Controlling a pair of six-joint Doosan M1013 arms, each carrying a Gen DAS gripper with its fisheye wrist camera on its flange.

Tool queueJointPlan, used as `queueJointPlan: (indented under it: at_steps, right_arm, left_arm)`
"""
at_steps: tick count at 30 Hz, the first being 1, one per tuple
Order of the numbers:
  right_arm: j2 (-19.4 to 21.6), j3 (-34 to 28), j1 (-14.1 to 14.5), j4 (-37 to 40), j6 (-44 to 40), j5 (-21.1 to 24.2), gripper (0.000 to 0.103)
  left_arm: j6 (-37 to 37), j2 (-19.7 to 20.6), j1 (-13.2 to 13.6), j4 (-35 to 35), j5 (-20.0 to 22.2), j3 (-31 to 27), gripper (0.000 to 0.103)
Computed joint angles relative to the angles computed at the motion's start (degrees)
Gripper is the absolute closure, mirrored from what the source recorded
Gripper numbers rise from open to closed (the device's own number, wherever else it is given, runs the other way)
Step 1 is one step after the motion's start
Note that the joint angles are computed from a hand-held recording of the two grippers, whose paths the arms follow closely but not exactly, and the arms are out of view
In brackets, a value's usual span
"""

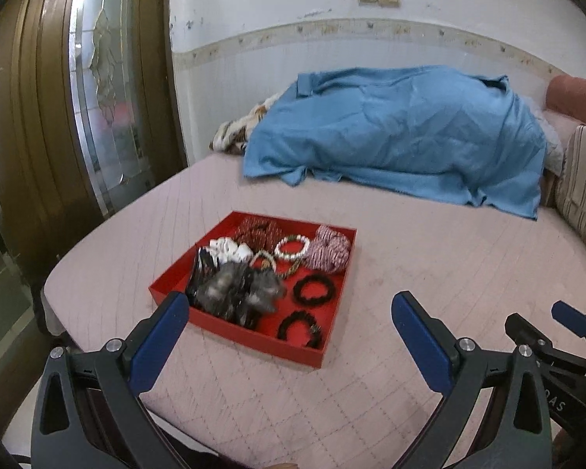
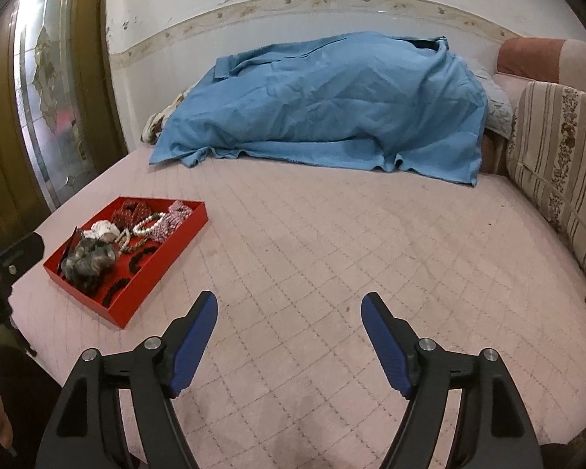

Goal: Organize jewelry

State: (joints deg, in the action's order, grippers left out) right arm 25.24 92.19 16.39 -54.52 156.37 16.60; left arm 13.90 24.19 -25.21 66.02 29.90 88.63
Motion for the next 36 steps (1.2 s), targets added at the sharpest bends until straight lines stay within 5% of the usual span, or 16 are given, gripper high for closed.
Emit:
queueJointPlan:
  at_steps: [18, 36]
  right_arm:
    - [1.7, -1.9, 2.0, 5.7, -10.2, 3.6, 0.018]
    - [2.4, -2.4, 2.5, 9.1, -14.6, 4.7, 0.017]
  left_arm:
    - [14.5, 1.4, 2.8, -19.0, -1.0, -1.1, 0.0]
    - [18.7, 1.9, 3.4, -24.6, 0.6, -1.6, 0.0]
